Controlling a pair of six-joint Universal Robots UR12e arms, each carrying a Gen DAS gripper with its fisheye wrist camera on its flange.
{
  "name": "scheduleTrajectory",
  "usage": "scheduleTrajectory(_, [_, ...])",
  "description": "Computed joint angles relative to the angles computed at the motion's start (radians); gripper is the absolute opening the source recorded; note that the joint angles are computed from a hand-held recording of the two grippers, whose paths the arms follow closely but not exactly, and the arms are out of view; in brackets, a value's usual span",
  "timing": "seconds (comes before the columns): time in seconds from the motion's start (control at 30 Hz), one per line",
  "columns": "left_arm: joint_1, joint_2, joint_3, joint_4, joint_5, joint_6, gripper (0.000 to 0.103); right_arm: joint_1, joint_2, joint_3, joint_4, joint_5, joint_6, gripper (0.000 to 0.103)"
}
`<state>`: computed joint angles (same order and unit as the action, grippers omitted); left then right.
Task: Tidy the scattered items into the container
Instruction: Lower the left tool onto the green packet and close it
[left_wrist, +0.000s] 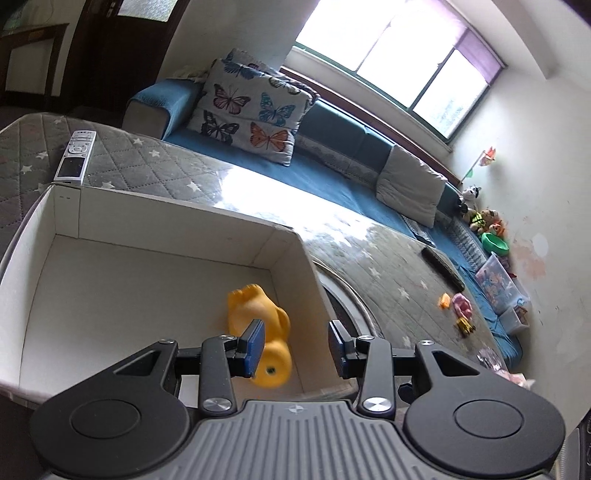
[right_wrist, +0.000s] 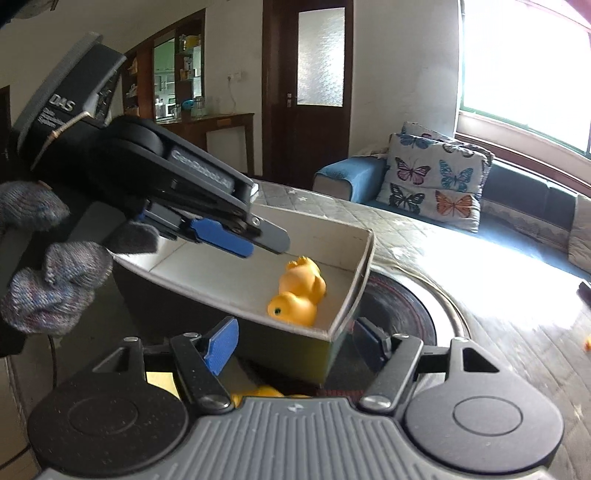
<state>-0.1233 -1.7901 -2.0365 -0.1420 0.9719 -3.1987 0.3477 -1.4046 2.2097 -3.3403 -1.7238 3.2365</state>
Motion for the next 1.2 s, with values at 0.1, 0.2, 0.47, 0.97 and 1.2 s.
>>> scheduleTrajectory(0.1, [-0.002,0.022,-0.029,0.011,-0.003,0.014,0.040,0.016,-0.018,0.028,-0.006,-0.032,0.010,0.074])
scheduleTrajectory(0.2, [-0.005,0.042,-0.057,0.016,-0.009,0.028,0.040,0.024,-0.029,0.050,-0.006,-0.047,0.029,0.078])
scheduleTrajectory(0.47, [-0.022,0.065,-0.102,-0.009,-0.027,0.055,0.040,0.040,-0.046,0.092,0.027,-0.086,0.094,0.079])
scheduleTrajectory(0.97, [-0.084,0.030,-0.062,-0.123,-0.042,0.139,0.040,0.050,-0.024,0.093,0.005,-0.137,0.134,0.069])
scheduleTrajectory(1.2, [-0.103,0.014,-0.041,-0.156,-0.024,0.166,0.040,0.062,-0.001,0.075,0.015,-0.162,0.112,0.058])
